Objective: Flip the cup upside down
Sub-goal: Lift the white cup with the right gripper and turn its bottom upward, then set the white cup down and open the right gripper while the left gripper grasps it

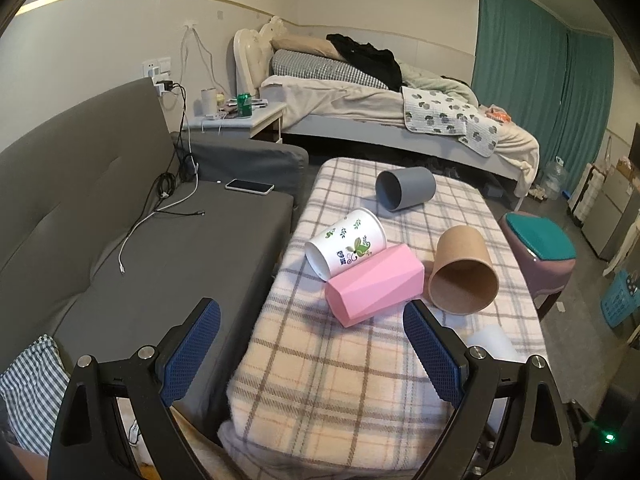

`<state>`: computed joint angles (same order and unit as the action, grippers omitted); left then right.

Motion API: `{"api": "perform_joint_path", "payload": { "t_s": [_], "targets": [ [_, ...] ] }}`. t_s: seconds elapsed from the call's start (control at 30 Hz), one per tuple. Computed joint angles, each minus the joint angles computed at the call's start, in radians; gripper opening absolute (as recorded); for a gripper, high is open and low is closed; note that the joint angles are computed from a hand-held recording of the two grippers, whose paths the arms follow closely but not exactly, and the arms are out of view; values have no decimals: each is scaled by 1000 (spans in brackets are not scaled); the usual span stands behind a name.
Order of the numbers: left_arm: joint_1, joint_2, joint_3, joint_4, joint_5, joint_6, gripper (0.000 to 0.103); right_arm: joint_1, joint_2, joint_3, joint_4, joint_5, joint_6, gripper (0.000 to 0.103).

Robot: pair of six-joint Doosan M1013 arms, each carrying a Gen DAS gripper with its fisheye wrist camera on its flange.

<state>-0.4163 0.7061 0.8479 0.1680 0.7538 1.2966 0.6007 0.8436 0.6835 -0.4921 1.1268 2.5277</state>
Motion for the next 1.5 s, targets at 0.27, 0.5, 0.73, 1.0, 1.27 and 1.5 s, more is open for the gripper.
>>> {"api": "perform_joint_path", "payload": {
  "t_s": [0.27,0.5,0.73,1.0,1.27,1.5],
  "targets": [
    [-4,16,-10,1,14,13,96,1,53,-76,-12,37,-47,73],
    [-12,8,5,45,-5,-4,96,15,11,-5,-113,-29,7,91],
    [-25,-16,38,81,-35,-30,96,21,-46,76,-180,-92,94,91],
    [-51,-56,109,81,-66,-20,96,34,-131,202,-338,-113,235,91],
    [-73,-77,184,-154,-99,136,96,38,-200,323,-525,-23,456,92],
    [-90,-43,168,-257,-68,163,96,20,-231,378,-520,-15,575,92]
  ]
}}
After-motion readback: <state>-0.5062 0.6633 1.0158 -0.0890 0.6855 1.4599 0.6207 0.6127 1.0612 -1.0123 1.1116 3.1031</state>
